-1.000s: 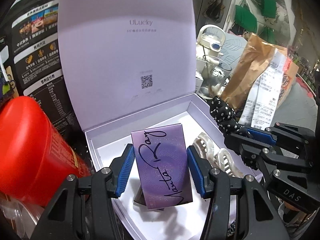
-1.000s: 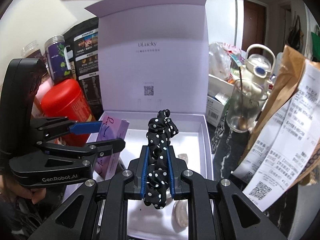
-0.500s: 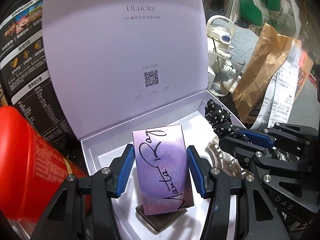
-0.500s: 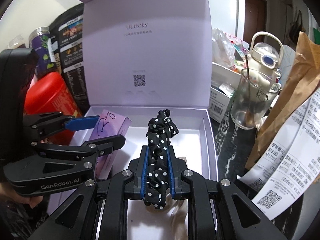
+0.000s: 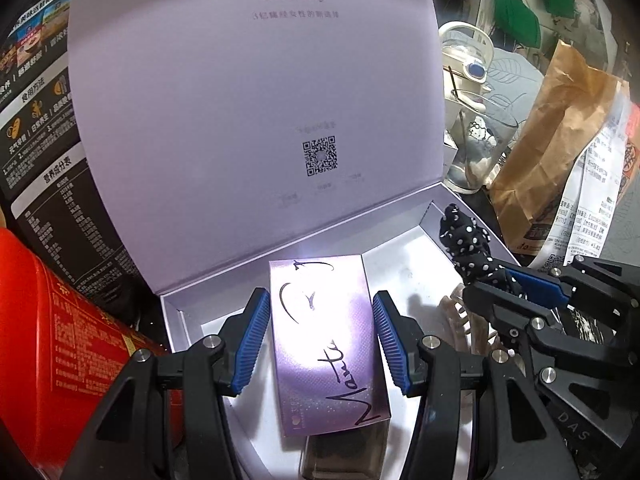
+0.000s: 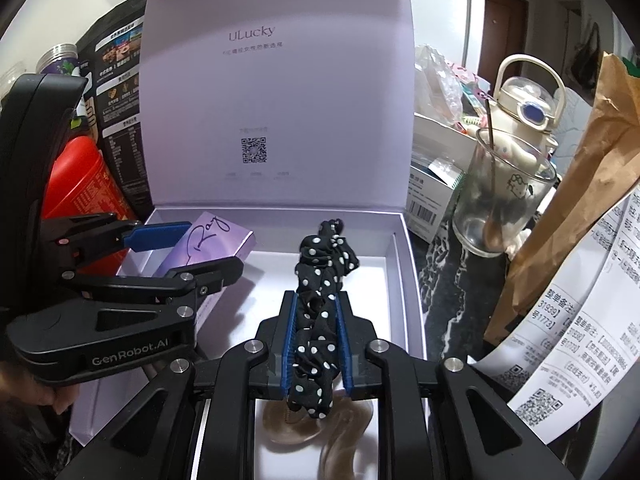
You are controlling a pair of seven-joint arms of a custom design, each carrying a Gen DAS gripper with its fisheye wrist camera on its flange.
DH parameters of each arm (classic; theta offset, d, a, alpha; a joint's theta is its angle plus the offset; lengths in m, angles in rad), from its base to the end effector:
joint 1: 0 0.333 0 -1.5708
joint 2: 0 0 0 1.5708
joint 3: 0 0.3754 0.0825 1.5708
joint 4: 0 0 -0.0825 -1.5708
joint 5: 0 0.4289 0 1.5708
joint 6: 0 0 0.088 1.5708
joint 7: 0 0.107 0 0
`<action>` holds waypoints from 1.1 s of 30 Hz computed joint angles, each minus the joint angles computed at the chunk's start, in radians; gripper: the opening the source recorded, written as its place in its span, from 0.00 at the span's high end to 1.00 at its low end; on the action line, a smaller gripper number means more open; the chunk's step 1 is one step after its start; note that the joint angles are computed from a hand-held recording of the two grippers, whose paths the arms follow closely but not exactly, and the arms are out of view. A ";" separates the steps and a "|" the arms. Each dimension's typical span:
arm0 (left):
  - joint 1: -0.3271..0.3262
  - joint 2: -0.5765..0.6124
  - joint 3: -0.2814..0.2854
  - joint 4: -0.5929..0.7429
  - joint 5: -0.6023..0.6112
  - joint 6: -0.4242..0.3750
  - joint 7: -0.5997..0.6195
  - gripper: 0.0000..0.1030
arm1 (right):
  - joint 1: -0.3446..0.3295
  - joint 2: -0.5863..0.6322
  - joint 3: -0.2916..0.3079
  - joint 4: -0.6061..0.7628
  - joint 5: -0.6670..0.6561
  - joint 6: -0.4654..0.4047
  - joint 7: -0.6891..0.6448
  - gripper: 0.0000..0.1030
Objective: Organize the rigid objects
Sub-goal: 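Lower the card into the box and open the left gripper while the right releases the scrunchie, then withdraw both grippers up and away from the lavender box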
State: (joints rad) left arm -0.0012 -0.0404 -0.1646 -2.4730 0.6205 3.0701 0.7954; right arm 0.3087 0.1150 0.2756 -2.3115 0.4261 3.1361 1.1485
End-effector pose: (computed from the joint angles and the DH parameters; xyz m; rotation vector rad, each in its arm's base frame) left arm 0.5172 -0.1341 0.3957 -1.8694 1.8652 -0.6850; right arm 0.5211 0.2976 0.3992 -2.1638 1.1861 -0.3988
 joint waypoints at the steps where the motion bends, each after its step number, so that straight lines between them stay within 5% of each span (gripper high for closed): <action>1: -0.002 -0.002 0.001 -0.002 -0.011 0.001 0.008 0.49 | 0.013 -0.003 -0.017 -0.003 -0.021 0.002 0.022 0.81; 7: -0.031 -0.013 0.007 -0.017 -0.162 0.006 0.141 0.49 | 0.014 -0.027 -0.021 -0.018 0.004 -0.003 0.023 0.58; 11: -0.053 -0.016 0.004 -0.017 -0.277 -0.021 0.251 0.49 | 0.061 -0.048 -0.084 -0.039 -0.099 0.005 0.125 0.57; 18: 0.000 -0.047 -0.043 -0.022 -0.129 -0.040 0.100 0.49 | 0.073 -0.081 -0.119 -0.062 -0.191 -0.004 0.222 0.54; 33: 0.042 -0.140 -0.081 -0.050 -0.069 -0.063 0.022 0.49 | 0.054 -0.179 -0.137 -0.127 -0.450 -0.003 0.466 0.54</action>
